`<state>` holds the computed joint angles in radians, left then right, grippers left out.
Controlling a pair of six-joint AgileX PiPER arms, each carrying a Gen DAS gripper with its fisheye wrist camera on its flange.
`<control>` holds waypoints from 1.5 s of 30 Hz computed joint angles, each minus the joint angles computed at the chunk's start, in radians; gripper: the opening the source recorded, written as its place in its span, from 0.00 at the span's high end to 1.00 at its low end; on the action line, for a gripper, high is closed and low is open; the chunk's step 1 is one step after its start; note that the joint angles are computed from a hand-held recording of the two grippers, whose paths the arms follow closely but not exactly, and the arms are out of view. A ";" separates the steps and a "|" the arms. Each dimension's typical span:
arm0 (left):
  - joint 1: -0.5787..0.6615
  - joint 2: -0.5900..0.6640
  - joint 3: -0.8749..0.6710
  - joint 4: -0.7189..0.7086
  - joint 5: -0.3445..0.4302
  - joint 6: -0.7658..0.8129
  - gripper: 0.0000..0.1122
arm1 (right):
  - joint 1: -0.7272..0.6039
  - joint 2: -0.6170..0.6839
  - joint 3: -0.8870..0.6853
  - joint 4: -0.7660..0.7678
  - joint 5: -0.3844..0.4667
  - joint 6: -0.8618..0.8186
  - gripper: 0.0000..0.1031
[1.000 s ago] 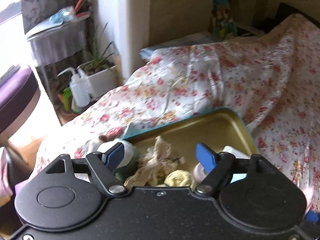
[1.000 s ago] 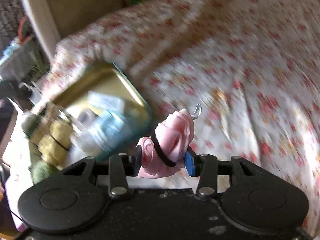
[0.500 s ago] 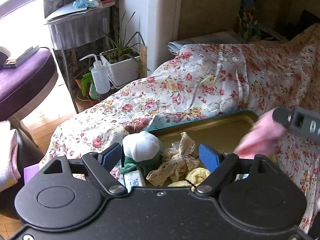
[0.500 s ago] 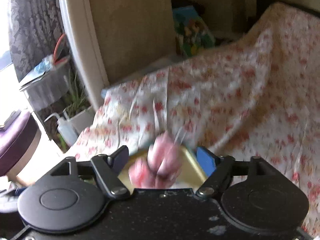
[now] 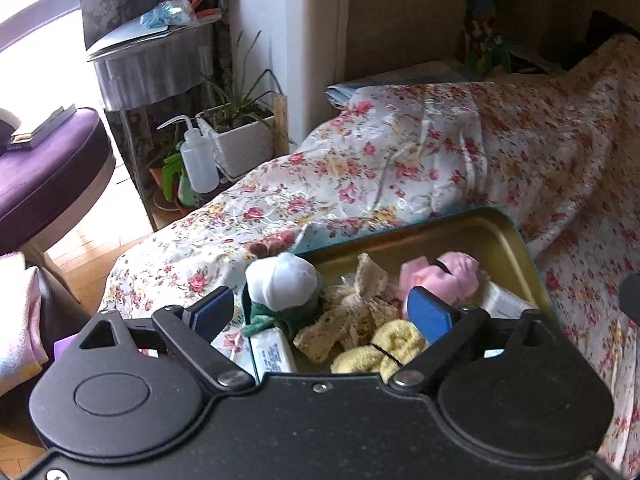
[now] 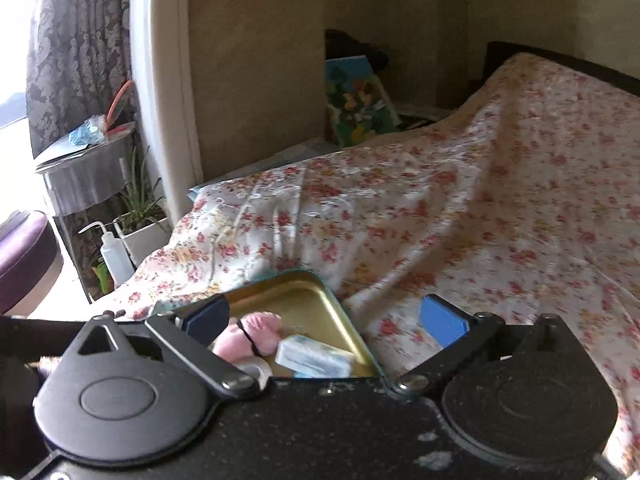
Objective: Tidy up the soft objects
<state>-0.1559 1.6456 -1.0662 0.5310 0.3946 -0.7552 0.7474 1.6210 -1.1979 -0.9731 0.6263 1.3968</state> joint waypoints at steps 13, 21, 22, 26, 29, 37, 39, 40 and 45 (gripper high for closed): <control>-0.105 -0.163 0.259 0.231 -0.059 -0.226 0.16 | 0.162 -0.288 0.350 -0.035 0.184 0.202 0.00; -0.238 -0.230 0.405 0.349 -0.038 -0.409 0.16 | 0.221 -0.434 0.589 0.023 0.188 0.281 0.00; -0.259 -0.233 0.415 0.373 -0.030 -0.442 0.16 | 0.228 -0.449 0.616 0.026 0.186 0.296 0.00; -0.322 -0.235 0.442 0.408 -0.010 -0.514 0.15 | 0.240 -0.468 0.702 0.015 0.175 0.388 0.00; -0.392 -0.215 0.450 0.461 0.046 -0.599 0.15 | 0.217 -0.444 0.732 0.046 0.147 0.389 0.00; -0.468 -0.144 0.441 0.466 0.071 -0.616 0.15 | 0.160 -0.426 0.742 0.156 0.119 0.243 0.00; -0.458 -0.126 0.429 0.408 0.064 -0.562 0.15 | 0.150 -0.437 0.741 0.176 0.115 0.222 0.00; -0.449 -0.121 0.424 0.375 0.057 -0.529 0.15 | 0.154 -0.435 0.741 0.176 0.119 0.228 0.00; -0.468 -0.107 0.427 0.399 0.079 -0.581 0.15 | 0.178 -0.409 0.723 0.182 0.137 0.232 0.00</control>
